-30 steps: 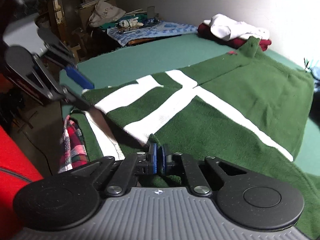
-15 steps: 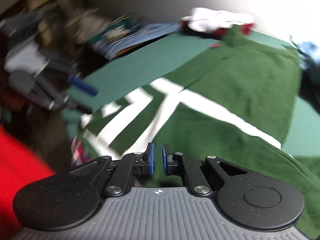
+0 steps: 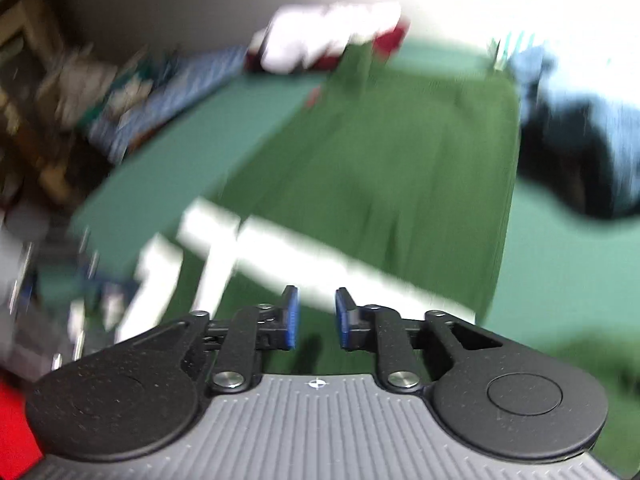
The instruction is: Fold clothes
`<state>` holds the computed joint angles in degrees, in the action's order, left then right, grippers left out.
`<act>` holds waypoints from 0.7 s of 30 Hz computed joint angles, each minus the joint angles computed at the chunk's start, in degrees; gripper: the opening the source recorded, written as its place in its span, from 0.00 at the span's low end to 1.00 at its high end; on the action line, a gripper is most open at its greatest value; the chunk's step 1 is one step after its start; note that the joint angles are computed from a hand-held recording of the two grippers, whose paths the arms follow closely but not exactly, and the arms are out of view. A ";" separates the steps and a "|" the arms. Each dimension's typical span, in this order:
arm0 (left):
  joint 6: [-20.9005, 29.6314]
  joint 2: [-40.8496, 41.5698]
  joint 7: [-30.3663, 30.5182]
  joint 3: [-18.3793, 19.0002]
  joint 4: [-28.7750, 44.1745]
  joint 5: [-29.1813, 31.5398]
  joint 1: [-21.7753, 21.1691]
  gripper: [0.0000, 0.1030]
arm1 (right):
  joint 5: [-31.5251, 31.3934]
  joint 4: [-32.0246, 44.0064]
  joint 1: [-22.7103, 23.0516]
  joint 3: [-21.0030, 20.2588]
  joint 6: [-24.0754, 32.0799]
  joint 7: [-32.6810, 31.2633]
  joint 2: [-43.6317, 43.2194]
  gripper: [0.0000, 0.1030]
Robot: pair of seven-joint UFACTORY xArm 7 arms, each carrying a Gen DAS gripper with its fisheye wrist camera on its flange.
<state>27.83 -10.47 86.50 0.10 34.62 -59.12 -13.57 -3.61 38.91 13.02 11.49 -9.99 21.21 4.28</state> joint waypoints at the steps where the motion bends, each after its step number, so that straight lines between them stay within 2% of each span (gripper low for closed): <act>1: -0.58 1.27 0.89 -0.02 1.30 -1.33 -0.37 0.53 | 0.16 3.86 -2.68 1.60 -1.49 -0.02 3.58 0.44; 2: -1.61 2.74 1.76 -0.36 2.57 -2.65 -0.64 0.53 | -1.47 8.33 -3.15 0.80 -2.95 1.51 7.74 0.42; 3: -2.64 4.22 2.66 -0.84 3.75 -3.95 -0.78 0.52 | -0.70 12.75 -1.23 -1.78 -3.19 1.21 11.30 0.42; 6: -5.65 8.64 4.29 -2.84 6.37 -6.54 -0.58 0.53 | 6.76 26.85 11.88 -15.44 -1.90 -2.78 21.94 0.42; 8: -7.27 11.06 3.90 -4.17 7.46 -6.85 -0.02 0.53 | 9.66 36.17 16.89 -21.59 -0.20 -2.78 29.09 0.42; 9: -7.58 11.69 4.32 -4.69 7.77 -7.59 0.41 0.55 | 10.62 40.45 17.93 -23.23 0.72 -2.08 32.25 0.42; 12: -6.88 11.89 6.76 -5.58 7.80 -10.97 1.69 0.56 | 11.99 51.58 18.24 -25.45 3.57 1.13 39.96 0.42; 15: -5.10 12.12 7.29 -5.69 8.14 -11.79 2.67 0.58 | 11.06 60.64 15.80 -24.15 7.39 4.32 45.61 0.43; 18: -3.47 12.22 7.48 -5.72 8.41 -11.83 3.38 0.60 | 9.71 66.91 13.94 -22.75 8.24 6.88 49.87 0.41; 20: -2.43 12.21 7.37 -5.67 8.54 -11.50 3.71 0.61 | 7.73 67.74 12.02 -20.23 6.10 6.58 50.65 0.14; 21: -1.89 12.28 7.44 -5.61 8.61 -11.39 3.89 0.63 | 7.52 67.45 12.36 -20.91 4.67 7.11 50.81 0.06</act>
